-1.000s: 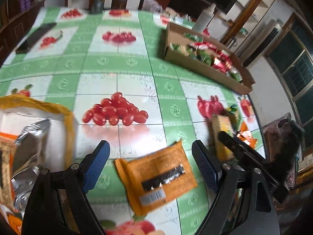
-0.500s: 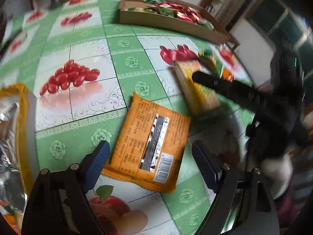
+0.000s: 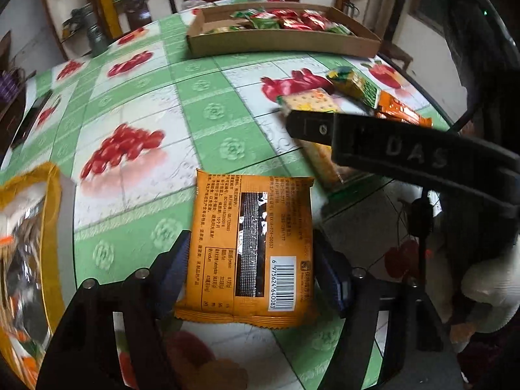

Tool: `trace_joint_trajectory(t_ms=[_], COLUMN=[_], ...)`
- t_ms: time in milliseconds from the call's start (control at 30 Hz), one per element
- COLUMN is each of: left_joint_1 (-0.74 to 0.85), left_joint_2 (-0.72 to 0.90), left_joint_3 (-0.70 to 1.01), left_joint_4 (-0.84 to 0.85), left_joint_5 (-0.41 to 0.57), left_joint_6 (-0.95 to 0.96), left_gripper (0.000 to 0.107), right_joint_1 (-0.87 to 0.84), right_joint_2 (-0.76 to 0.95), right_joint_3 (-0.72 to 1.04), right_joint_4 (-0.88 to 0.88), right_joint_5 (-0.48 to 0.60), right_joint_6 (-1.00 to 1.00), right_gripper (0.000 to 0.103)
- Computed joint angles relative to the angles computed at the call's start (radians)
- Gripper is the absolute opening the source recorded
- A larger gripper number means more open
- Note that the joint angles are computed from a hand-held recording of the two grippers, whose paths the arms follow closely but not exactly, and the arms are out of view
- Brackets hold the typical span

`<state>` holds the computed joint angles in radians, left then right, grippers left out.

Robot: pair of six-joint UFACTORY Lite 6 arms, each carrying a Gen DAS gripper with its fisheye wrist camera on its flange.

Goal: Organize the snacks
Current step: 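Carry both packs over the white tray and open both tools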

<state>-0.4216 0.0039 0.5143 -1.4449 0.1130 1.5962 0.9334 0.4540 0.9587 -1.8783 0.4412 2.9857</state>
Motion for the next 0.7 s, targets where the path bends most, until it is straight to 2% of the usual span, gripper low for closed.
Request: trace_joint_trajectory(t_ms=[100,200,267,333,467,567,633,700], left_joint_1=[0.094,0.193,0.319,0.49,0.863,1.163,1.329,1.418], left_joint_2=[-0.106,-0.257,-0.389,-0.501,-0.599,-0.511,-0.419,-0.335], left_joint_3=[-0.073,-0.152,-0.209,-0.245,-0.261,-0.209,-0.161,-0.121], left_joint_4=[0.06,0.197,0.298,0.381,0.446,0.461,0.475,0.47], left_joint_5=[0.076,0.166,0.274,0.417,0.651,0.787,0.834,0.846], left_joint_6=[-0.047,-0.176,-0.247,-0.268,-0.166,-0.016,0.07,0.128], left_gripper=[0.07,0.07,0.07,0.07,0.07,0.07,0.07,0.07], right_joint_1=[0.027,0.062,0.081,0.084,0.079,0.072,0.075,0.096], right_joint_2=[0.04,0.107,0.142,0.132,0.087,0.053,0.03,-0.018], right_joint_3=[0.068,0.169,0.219,0.199,0.118,0.062,0.038,0.0], right_joint_4=[0.207,0.438,0.525,0.495,0.354,0.207,0.175,0.142], right_joint_5=[0.026,0.089,0.125,0.128,0.107,0.092,0.093,0.094], right_joint_6=[-0.241,-0.523,-0.629,-0.584,-0.409,-0.249,-0.198,-0.126], right_gripper=[0.067,0.067,0.065,0.048,0.048,0.047,0.047,0.047])
